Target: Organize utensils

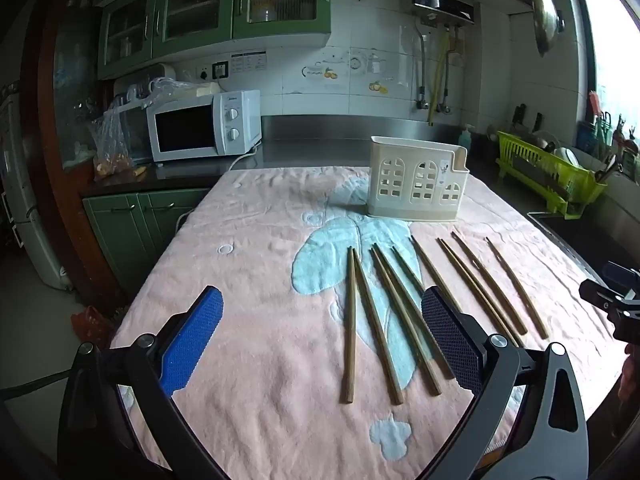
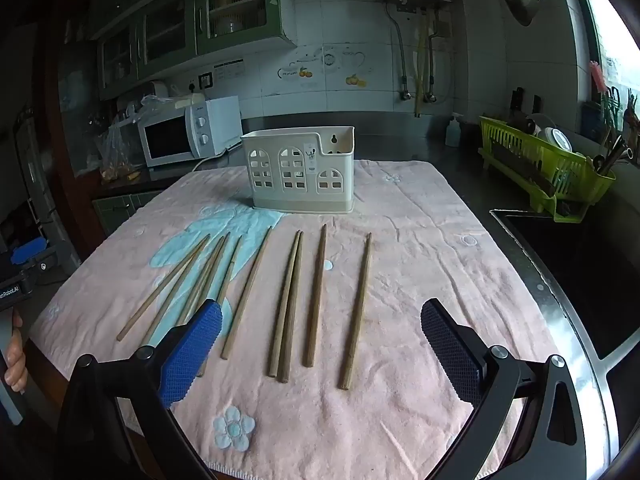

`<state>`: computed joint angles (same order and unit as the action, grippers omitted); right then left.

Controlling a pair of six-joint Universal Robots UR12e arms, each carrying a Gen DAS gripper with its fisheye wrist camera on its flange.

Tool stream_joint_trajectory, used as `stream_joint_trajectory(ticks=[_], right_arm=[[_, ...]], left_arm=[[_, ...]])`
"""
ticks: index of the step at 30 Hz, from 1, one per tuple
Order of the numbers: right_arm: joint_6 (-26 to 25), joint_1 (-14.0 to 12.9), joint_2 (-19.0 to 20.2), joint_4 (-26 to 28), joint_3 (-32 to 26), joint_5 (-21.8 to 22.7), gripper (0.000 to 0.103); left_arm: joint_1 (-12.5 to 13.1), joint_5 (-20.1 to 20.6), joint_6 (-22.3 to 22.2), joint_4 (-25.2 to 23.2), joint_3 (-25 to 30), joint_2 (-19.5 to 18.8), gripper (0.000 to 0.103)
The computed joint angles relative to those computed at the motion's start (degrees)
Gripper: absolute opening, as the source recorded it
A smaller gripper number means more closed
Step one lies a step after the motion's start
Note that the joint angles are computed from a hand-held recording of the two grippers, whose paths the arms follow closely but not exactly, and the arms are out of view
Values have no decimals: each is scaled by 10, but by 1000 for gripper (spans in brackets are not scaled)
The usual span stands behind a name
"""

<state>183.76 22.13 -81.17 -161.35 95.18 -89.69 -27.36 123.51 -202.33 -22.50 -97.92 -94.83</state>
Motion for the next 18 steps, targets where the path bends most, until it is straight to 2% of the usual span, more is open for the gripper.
stream_joint_trajectory(ticks=[18], right_arm=[[-5,4,-4,-4,-1,-5,97]], left_arm=[[-4,1,-3,-5,-2,3,98]])
